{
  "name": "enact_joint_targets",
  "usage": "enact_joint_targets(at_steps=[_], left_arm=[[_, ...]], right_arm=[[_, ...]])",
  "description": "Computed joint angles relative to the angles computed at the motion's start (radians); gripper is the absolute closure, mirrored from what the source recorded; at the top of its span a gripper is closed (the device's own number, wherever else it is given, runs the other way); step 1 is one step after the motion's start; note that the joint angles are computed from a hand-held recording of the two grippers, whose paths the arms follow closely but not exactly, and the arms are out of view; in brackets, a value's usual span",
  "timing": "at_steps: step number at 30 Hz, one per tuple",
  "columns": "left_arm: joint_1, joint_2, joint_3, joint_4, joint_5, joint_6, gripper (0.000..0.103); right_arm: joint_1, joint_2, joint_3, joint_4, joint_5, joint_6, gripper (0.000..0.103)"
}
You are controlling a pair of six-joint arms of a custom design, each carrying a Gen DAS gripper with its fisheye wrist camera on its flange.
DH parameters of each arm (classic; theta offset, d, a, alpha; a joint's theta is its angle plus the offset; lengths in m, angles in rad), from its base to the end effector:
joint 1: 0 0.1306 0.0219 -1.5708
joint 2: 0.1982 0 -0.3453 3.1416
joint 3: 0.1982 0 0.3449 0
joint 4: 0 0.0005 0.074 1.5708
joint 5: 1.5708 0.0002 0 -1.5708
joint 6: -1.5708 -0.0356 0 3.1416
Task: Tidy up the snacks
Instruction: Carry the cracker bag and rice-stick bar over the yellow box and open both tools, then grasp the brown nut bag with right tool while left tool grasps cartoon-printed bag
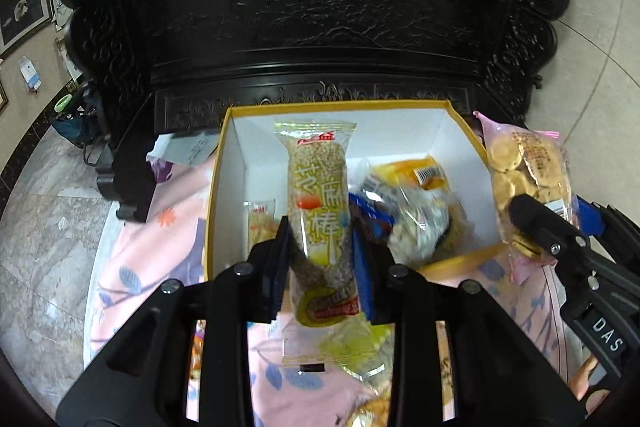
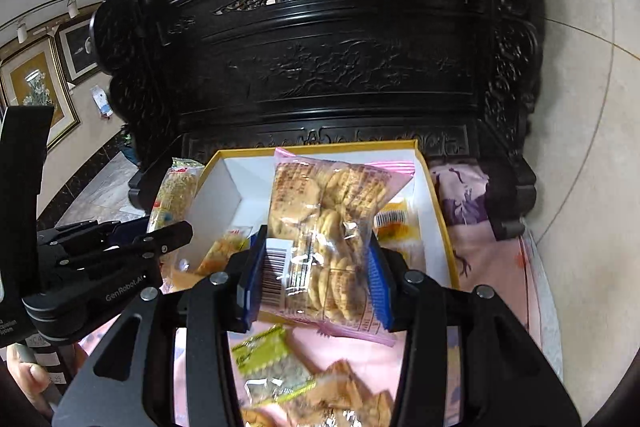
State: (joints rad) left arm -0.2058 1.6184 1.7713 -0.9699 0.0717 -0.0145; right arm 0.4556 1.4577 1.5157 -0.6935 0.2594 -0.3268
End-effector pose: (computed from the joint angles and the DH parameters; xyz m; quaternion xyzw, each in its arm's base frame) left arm 0.5100 -0.1096 0.4381 0.1153 0.9221 -0.0683 0.3629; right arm 0.4377 0.2037 0.4301 0.0012 0.8871 0.0637 0.4573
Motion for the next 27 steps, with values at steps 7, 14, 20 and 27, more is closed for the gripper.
enact_joint_targets(at_steps=[7, 14, 20, 27], left_arm=[[0.003, 0.182, 0.252, -0.073, -0.015, -0.009, 0.048], [0.051, 0.194, 0.277, -0.028, -0.079, -0.001, 0.002], [0.127, -0.053, -0.107, 0.083, 0.036, -0.022, 0.002], [0.195, -0.310, -0.520, 0.165, 0.101, -0.049, 0.002]], right_arm=[[-0.045, 0.119, 0.136, 0.015, 0.003, 0.021, 0.052], [-0.075, 0.109, 0.141, -0.033, 0.024, 0.056, 0.027], [-0.040, -0.109, -0.211, -0.012, -0.074, 0.067, 0.008], [0.025, -0.175, -0.492, -0.008, -0.041, -0.047, 0.008]])
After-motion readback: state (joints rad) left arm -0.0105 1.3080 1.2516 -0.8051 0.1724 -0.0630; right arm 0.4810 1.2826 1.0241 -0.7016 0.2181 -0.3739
